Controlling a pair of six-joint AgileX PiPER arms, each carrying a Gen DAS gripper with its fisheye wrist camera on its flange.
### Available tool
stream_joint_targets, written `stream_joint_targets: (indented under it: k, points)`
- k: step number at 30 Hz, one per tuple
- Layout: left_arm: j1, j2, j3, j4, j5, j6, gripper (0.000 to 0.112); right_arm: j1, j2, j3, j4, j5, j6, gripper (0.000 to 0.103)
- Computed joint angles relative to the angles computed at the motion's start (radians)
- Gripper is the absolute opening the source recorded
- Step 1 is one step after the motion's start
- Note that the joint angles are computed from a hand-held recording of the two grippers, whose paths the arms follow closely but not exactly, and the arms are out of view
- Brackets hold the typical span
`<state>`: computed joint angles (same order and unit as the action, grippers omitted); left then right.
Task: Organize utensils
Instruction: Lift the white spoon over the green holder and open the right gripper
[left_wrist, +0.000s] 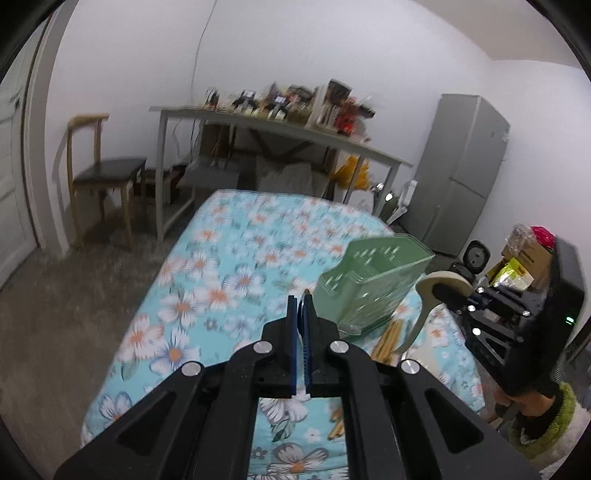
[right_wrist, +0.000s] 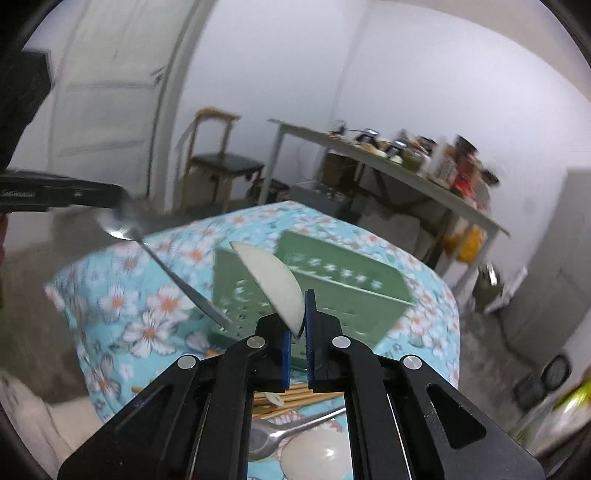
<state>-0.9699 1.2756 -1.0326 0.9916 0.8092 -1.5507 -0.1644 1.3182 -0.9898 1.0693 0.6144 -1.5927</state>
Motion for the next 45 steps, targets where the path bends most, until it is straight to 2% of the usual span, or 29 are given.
stream_joint_targets:
  k: [5,11,15,18,25,31,34,42,45]
  points:
    - [-0.083,-0.027,-0.107,0.045,0.098,0.056,0.002,-0.171,-0.012,-0.037,0.094,0.169,0.025,0.004]
    - [-0.125,0.037,-0.262,0.094,0.240,0.160,0.002,-0.361,0.011,-0.124,0.194,0.386,0.073,0.005]
    - [-0.090,0.091,-0.321,0.095,0.258,0.215,0.002,-0.451,0.070,-0.235,0.265,0.513,0.135,0.005]
    - [-0.052,0.118,-0.347,0.094,0.230,0.232,0.002,-0.466,0.122,-0.320,0.309,0.559,0.189,0.005]
    - [0.007,0.197,-0.419,0.081,0.217,0.303,0.002,-0.410,0.199,-0.437,0.337,0.521,0.228,0.005]
    - [0.069,0.278,-0.449,0.041,0.167,0.353,0.002,-0.314,0.281,-0.494,0.301,0.419,0.234,0.005]
    - [0.088,0.314,-0.456,0.040,0.154,0.367,0.002,-0.278,0.291,-0.469,0.276,0.358,0.217,0.005]
    - [0.171,0.397,-0.464,-0.044,0.053,0.401,0.003,-0.215,0.392,-0.505,0.209,0.288,0.277,0.005]
    - [0.200,0.402,-0.442,-0.094,-0.002,0.394,0.004,-0.201,0.431,-0.524,0.167,0.298,0.328,0.006]
